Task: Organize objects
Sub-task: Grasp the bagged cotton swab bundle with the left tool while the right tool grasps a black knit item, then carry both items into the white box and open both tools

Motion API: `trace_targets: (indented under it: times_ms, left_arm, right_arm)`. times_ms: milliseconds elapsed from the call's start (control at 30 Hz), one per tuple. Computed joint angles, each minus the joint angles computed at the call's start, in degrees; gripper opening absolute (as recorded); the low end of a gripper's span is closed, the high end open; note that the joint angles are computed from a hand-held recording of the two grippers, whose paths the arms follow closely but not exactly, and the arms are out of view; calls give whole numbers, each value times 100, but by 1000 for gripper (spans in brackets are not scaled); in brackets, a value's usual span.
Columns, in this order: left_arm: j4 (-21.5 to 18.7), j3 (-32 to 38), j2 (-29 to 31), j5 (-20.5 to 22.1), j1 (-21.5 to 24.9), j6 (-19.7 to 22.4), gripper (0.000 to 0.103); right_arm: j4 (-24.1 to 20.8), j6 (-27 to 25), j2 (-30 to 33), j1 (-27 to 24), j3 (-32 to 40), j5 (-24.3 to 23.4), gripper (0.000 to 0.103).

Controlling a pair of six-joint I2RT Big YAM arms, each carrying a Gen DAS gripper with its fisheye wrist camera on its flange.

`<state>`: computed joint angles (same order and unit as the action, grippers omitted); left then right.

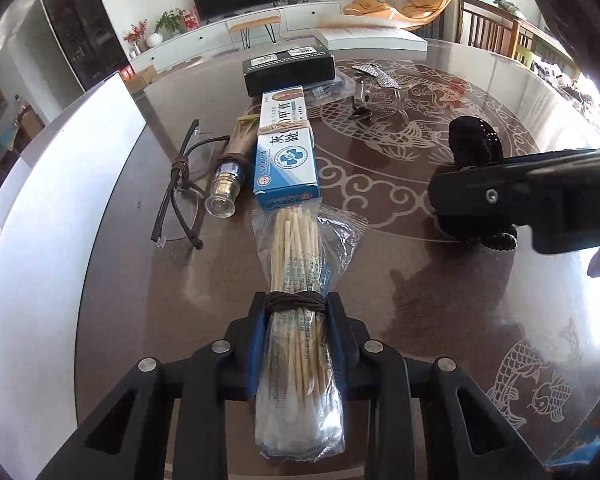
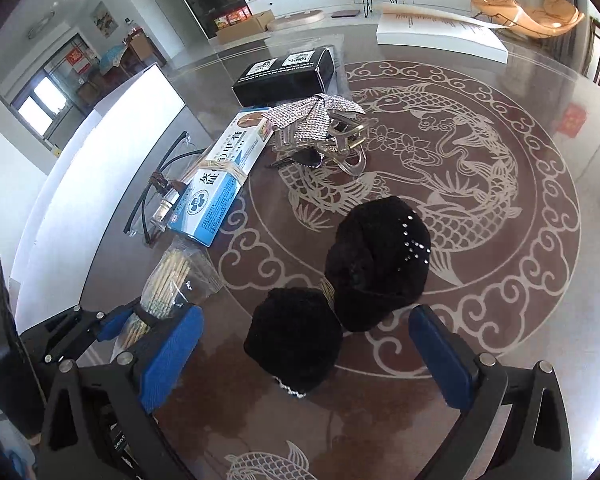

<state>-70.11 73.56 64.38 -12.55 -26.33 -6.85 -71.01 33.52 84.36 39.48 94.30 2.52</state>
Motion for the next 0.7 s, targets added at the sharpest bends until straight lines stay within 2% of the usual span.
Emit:
trace_targets:
  times_ms: [33,67,100,133,233,333,467,567,700]
  left_arm:
    - [-1,-30,-83,79,101,-33,28]
    - [11,-91,-206,148,189,-71,28]
    - [12,-129,-332,227,299,-86,28]
    - [26,-166,-472,330,418,-99,28]
    - [94,-281,-910,608,717,-211,28]
    - [136,-342,-1300,851,925,-410,28]
    - [109,-246,-1675,1236,1369,-605,28]
    - [-44,46,-1785,1588,2084,-431,28]
    - [-312,509,-1684,1941,3510,184,28]
  right_arm:
    - [-85,-137,161,112,150,317,86]
    - [-75,-293,223,201,184,577,55]
    - [3,-407,202,224,124,581,42]
    - [92,-405,111,204,-8,462,38]
    - [357,-532,-306,143,-450,348,33]
    - [607,-686,-745,20,-808,-126,33]
    - [327,-927,-815,107,-634,-269,33]
    - [339,-989,-626,338,-162,-352,33]
    - [523,-1018,21,824,1022,-608,33]
